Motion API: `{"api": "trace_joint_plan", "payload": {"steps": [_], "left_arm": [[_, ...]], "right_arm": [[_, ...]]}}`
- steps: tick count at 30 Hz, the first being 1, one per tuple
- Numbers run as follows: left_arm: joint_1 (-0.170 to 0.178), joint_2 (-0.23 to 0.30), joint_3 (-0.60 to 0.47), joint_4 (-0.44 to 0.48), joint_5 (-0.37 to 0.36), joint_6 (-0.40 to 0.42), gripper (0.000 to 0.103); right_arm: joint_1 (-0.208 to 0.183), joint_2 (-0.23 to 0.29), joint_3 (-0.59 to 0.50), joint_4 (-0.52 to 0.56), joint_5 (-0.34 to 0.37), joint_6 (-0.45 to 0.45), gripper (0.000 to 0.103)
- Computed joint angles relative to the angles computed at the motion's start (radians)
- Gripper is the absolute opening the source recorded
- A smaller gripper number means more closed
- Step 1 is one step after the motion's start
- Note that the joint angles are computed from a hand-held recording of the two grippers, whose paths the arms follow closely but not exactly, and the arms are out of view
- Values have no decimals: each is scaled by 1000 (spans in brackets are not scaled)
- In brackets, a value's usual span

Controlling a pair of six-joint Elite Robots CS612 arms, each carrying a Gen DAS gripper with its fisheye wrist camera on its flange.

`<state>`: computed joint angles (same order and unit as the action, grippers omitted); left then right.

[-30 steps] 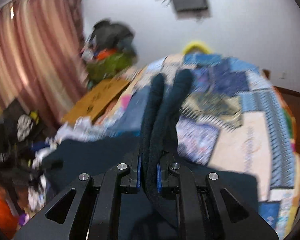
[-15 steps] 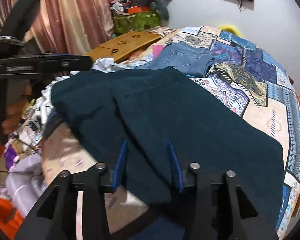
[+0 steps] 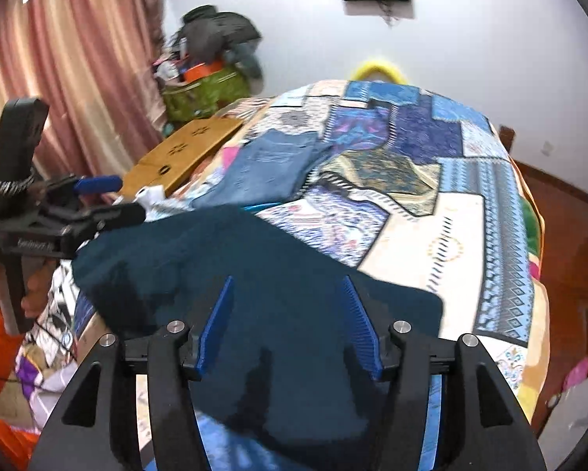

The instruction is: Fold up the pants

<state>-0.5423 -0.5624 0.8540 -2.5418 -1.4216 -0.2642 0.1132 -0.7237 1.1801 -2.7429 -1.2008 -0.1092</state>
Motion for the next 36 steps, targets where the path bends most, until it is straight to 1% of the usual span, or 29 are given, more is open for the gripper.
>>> {"api": "trace_joint_plan", "payload": {"steps": [2,4,5,6,8,10,12,13,14,17,21,23,27,32,33,36], "left_arm": [[1,34,-66,58,-22,9,100],[2,80,-151,140,-47,19,100],[2,106,-198,190,-61,24,100],[2,118,-217,215,-68,28,100],[3,161,-290,308,-83,32,100],[2,186,-325,369,-76,38,100],[0,193,-329,401,-60,45,100],[0,195,-323,419,-64,51,100],[3,191,-307,413,-81,49,101],[10,154,-222,340,-116,34,101],[10,114,-137,274,-106,22,101],[6,81,-71,221,-83,20,101],[-2,34,21,145,-27,16,101],[-7,-23,125,64,24,-19,100],[-8,-38,151,40,45,-28,100],[-6,-70,208,-22,74,-56,100]], "right_arm": [[-8,17,-31,55,8,22,53],[-15,37,-64,122,18,36,53],[-17,47,-81,160,17,38,53],[-19,55,-93,195,14,36,53],[-19,69,-112,264,-2,29,53],[-19,78,-115,315,-11,17,53],[-19,75,-97,327,-16,2,53],[-22,70,-79,319,-13,-2,53],[-23,63,-57,291,-11,0,54],[-24,42,-7,235,-24,1,56],[-26,6,66,168,-36,24,57],[-27,-8,92,144,-45,30,57],[-25,-32,135,100,-69,51,58],[-16,-54,163,60,-120,64,63],[-15,-56,166,55,-124,66,64],[-11,-66,174,26,-137,73,64]]}}
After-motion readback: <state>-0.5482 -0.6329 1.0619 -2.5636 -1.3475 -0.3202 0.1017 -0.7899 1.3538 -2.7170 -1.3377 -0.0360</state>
